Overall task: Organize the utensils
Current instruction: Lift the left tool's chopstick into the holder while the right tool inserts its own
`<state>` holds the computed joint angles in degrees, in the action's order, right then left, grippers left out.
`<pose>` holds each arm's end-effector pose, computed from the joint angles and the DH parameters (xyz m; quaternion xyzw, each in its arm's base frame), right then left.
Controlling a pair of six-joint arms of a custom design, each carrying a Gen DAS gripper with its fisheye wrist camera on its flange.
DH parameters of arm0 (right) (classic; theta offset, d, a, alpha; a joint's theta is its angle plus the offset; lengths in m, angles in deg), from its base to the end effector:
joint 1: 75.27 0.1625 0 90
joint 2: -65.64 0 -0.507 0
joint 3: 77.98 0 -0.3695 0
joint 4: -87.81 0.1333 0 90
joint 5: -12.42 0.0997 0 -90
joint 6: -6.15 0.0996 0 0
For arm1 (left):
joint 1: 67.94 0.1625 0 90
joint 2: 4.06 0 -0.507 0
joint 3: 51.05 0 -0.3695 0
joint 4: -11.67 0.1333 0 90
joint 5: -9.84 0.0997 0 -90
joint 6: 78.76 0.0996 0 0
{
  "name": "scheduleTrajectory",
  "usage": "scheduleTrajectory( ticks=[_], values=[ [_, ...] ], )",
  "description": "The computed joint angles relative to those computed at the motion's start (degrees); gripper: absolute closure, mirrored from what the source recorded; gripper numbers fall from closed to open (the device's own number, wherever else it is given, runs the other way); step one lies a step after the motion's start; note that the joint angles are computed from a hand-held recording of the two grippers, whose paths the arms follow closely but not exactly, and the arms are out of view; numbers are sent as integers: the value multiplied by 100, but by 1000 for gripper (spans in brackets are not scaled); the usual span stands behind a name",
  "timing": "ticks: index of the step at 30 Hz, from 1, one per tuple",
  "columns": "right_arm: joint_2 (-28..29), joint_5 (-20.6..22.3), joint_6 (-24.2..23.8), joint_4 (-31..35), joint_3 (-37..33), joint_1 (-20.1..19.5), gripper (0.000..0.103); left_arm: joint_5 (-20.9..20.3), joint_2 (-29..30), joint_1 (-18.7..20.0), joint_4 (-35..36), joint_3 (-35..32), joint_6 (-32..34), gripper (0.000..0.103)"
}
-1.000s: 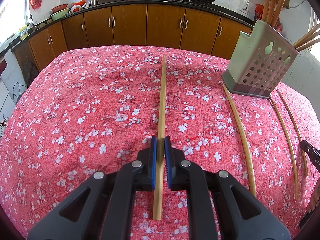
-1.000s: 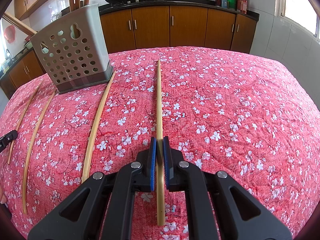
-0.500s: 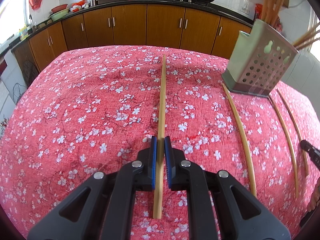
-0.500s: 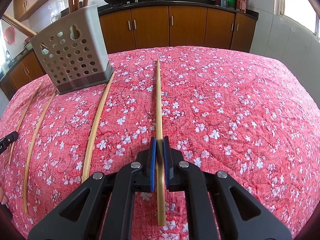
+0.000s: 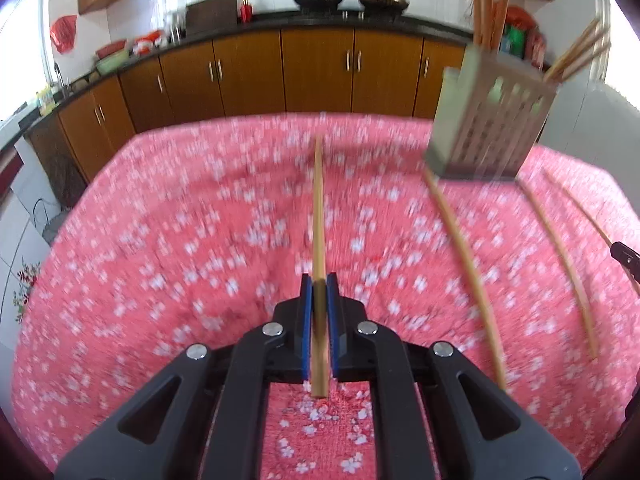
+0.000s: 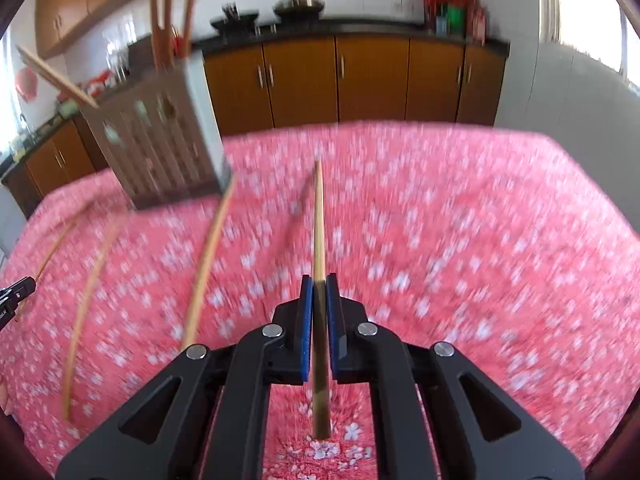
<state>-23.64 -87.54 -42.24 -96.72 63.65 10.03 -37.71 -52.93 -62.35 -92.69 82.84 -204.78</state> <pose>0.0852 -0.3801 0.3712 0.3169 -0.8744 0.2845 0.2327 -0.3081 -0.2316 0.0579 -0.0744 0.7853 -0.4265 0.4426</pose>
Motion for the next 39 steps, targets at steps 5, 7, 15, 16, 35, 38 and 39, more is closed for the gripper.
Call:
scheduleTrajectory(
  ticks=[5,7,15,16,35,38,39],
  values=[
    [-330,493,213,19,-158,337,95,513,-314,-317,1502,-535,-760,95],
    [-403,611,316,70,-232,437,95,720,-407,-415,2077,-764,-1041,95],
    [-422,805,510,129,-485,733,95,1236,-555,-495,2987,-1269,-1348,95],
    [-418,822,533,137,-502,766,95,1268,-536,-484,3053,-1330,-1316,95],
    [-345,1960,1384,407,-1260,1878,95,2952,-57,-391,5797,-2975,-2646,95],
    [-106,1873,1372,117,-1321,1966,95,3165,128,-239,6925,-3421,-3507,95],
    [33,1805,1380,16,-1363,2003,95,3215,213,-137,7333,-3588,-3828,95]
  ],
)
